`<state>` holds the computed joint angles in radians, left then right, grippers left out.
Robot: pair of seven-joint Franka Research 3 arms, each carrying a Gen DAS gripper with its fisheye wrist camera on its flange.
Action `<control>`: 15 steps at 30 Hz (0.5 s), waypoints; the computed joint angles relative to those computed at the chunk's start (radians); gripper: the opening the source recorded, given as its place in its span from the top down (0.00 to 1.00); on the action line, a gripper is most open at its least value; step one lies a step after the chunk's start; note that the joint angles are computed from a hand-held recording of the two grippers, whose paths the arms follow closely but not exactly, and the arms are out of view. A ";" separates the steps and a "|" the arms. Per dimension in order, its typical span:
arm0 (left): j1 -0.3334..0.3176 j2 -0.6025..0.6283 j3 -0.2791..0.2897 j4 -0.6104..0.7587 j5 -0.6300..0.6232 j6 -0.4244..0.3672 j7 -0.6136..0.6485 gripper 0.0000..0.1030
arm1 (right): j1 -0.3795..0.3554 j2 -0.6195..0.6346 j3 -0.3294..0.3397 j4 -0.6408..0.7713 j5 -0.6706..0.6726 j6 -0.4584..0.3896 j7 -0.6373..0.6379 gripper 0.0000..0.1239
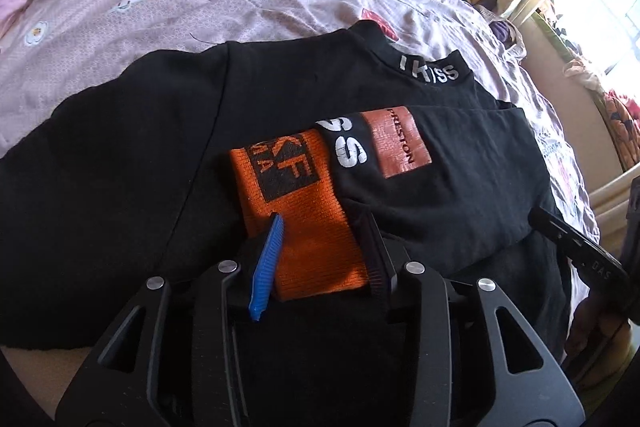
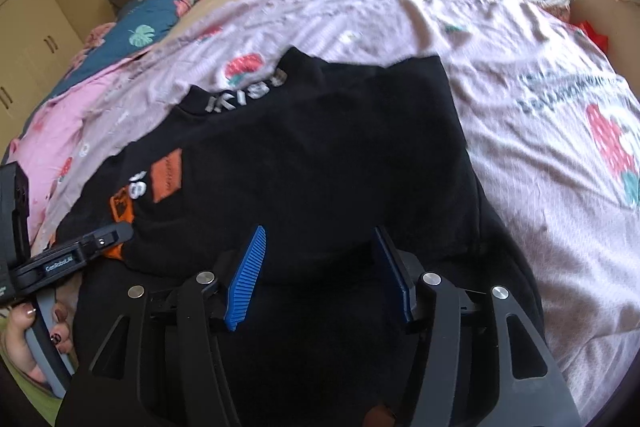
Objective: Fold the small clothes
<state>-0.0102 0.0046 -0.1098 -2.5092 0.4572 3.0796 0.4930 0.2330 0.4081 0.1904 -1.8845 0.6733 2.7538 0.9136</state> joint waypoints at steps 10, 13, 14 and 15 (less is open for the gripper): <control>0.077 -0.119 -0.046 -0.059 0.175 -0.008 -0.174 0.45 | -0.055 -0.088 0.077 -0.064 0.251 0.026 -0.244 0.36; 0.113 -0.180 -0.075 -0.086 0.223 -0.036 -0.232 0.25 | -0.029 -0.122 0.063 -0.079 0.301 0.025 -0.301 0.25; 0.115 -0.199 -0.077 -0.097 0.222 -0.044 -0.232 0.21 | -0.020 -0.134 0.061 -0.086 0.318 0.028 -0.325 0.23; 0.114 -0.210 -0.078 -0.100 0.213 -0.053 -0.227 0.19 | -0.010 -0.145 0.058 -0.092 0.332 0.032 -0.345 0.22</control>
<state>0.1033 -0.2057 -0.1876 -2.6091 0.6706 3.0270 0.2662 0.2234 0.2635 0.2485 -1.9766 1.0052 2.7860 0.5686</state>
